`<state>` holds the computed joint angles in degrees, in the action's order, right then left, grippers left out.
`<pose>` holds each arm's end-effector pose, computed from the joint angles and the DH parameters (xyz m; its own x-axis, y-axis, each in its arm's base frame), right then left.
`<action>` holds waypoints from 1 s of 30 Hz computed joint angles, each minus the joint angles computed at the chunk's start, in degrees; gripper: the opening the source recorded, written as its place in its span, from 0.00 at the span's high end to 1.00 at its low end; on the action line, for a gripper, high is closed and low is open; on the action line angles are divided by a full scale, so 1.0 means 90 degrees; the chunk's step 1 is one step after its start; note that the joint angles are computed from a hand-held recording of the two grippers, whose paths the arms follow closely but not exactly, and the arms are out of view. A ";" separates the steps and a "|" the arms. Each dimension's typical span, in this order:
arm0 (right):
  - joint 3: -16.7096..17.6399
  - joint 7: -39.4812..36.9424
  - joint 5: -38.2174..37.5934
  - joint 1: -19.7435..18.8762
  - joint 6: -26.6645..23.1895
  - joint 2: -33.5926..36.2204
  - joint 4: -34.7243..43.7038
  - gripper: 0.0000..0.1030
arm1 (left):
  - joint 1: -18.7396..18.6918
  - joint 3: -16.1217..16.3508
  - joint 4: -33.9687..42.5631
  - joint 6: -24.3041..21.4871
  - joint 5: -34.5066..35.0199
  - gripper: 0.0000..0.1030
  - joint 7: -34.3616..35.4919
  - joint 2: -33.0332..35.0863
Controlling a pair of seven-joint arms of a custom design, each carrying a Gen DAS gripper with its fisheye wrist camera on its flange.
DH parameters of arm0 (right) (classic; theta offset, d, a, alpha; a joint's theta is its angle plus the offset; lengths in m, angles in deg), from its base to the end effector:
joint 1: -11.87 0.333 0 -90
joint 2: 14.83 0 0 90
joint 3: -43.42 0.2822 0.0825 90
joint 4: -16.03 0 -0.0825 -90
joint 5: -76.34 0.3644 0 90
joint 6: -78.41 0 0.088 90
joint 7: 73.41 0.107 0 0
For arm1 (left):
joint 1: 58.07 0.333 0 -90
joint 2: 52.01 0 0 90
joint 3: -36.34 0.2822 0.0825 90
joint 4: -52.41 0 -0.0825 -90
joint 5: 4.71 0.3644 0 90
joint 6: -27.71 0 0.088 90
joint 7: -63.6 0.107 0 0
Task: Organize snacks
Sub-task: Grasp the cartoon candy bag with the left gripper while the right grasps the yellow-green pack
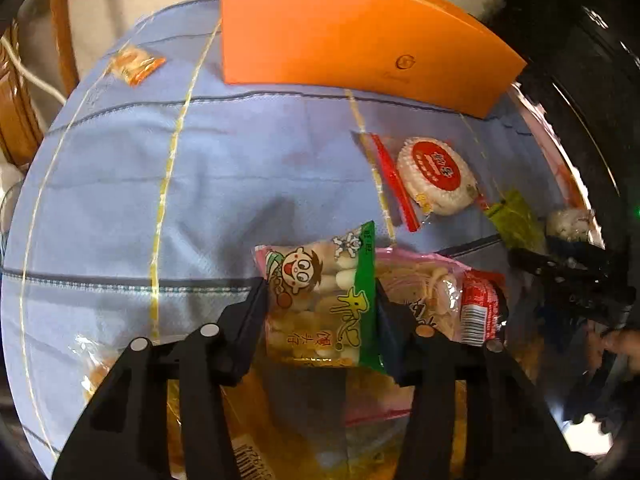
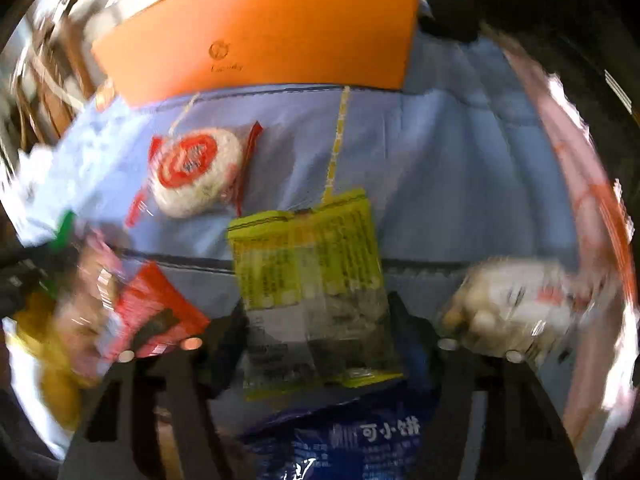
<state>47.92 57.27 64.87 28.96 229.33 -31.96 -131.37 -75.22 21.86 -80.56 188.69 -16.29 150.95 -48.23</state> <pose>0.4139 0.1687 0.3844 -0.1572 -0.9838 -0.0859 -0.9130 0.1779 -0.3672 0.4601 -0.2715 0.3391 -0.3473 -0.9218 0.1721 -0.8839 0.2605 -0.3884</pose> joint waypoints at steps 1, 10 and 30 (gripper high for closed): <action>-0.0096 -0.0044 0.0265 0.0079 0.0071 -0.0081 -0.0077 0.39 | 0.0012 -0.0009 0.0039 -0.0032 -0.0034 0.55 0.0131 0.0025; 0.0029 0.0497 0.0236 0.0008 0.0243 -0.0603 -0.0034 0.39 | 0.0098 0.0069 0.0137 -0.0036 -0.0052 0.57 0.0040 -0.0320; -0.0146 0.0179 -0.0726 -0.0614 -0.0195 0.1717 0.4210 0.39 | -0.0063 0.0523 0.4905 -0.1568 0.2243 0.57 -0.1507 0.1682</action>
